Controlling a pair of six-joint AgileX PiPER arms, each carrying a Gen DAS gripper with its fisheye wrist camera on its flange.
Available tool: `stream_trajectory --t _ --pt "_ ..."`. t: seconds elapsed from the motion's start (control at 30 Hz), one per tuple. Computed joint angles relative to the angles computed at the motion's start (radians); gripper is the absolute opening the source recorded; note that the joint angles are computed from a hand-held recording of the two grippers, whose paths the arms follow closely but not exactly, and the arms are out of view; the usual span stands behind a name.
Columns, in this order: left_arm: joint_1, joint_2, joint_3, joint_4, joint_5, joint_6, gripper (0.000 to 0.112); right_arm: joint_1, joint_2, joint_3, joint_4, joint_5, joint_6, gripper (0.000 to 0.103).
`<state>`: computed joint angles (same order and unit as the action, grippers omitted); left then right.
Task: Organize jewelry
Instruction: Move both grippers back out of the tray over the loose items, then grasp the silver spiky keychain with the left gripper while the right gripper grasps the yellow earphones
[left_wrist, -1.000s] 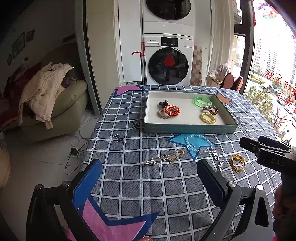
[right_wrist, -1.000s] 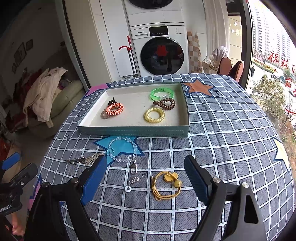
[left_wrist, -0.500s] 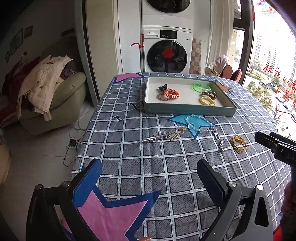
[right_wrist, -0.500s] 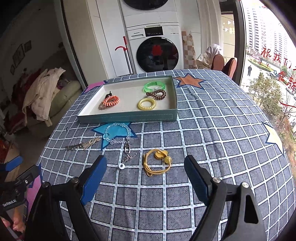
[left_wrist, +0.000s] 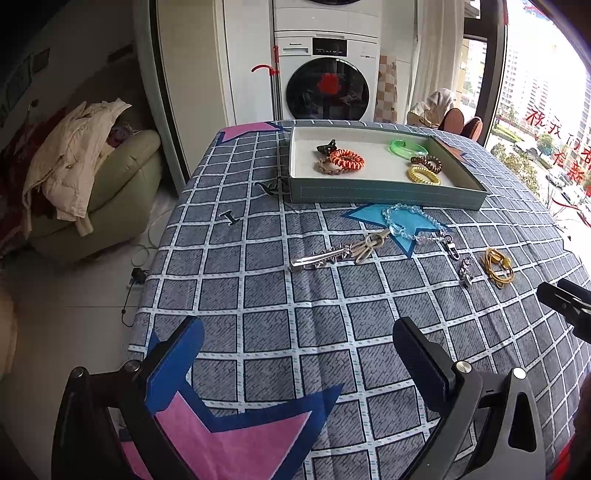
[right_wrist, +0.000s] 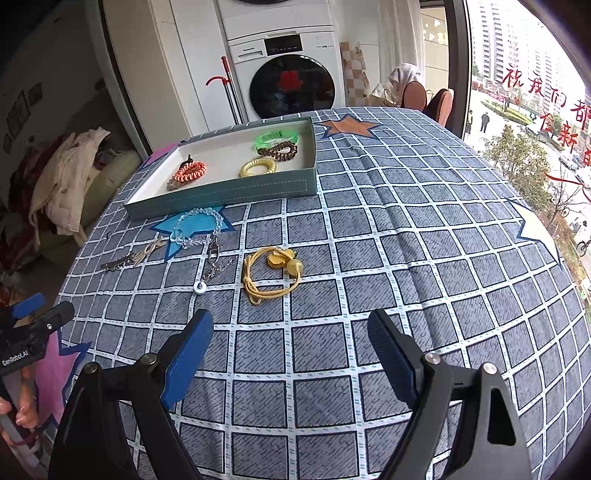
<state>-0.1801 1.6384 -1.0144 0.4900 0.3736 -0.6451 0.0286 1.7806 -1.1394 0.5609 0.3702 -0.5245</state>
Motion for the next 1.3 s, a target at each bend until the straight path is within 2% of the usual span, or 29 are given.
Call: stream_trajectory --t 0.1,0.17,0.3,0.6,0.7,0.83,0.87,0.97,1.0,1.1,1.3 --pt "0.008 0.022 -0.044 0.030 0.018 0.018 0.103 0.004 0.019 -0.025 -0.027 0.010 0.020 0.088" --pt "0.020 0.049 -0.090 -0.004 0.041 0.083 0.103 0.004 0.035 -0.044 -0.063 0.019 0.055 0.088" --pt "0.043 0.099 -0.150 -0.072 0.037 0.203 0.103 -0.009 0.071 -0.091 -0.084 0.049 0.085 0.088" --pt "0.061 0.234 -0.273 -0.185 0.042 0.414 0.100 0.010 0.164 -0.233 -0.232 0.106 0.219 0.088" --pt "0.061 0.262 -0.296 -0.166 0.039 0.415 0.100 0.018 0.198 -0.276 -0.270 0.128 0.251 0.088" --pt "0.067 0.290 -0.327 -0.235 0.039 0.495 0.100 0.032 0.232 -0.313 -0.330 0.135 0.293 0.087" --pt "0.065 0.298 -0.334 -0.232 0.040 0.498 0.100 0.033 0.240 -0.321 -0.338 0.139 0.299 0.086" --pt "0.060 0.326 -0.364 -0.253 0.059 0.530 0.099 0.034 0.267 -0.352 -0.345 0.159 0.303 0.074" --pt "0.061 0.334 -0.371 -0.267 0.063 0.544 0.093 0.039 0.269 -0.351 -0.365 0.151 0.315 0.072" --pt "0.065 0.352 -0.389 -0.311 0.069 0.580 0.089 0.060 0.268 -0.344 -0.433 0.129 0.335 0.064" --pt "0.073 0.352 -0.391 -0.419 0.069 0.687 0.073 0.073 0.274 -0.352 -0.419 0.125 0.267 0.060"
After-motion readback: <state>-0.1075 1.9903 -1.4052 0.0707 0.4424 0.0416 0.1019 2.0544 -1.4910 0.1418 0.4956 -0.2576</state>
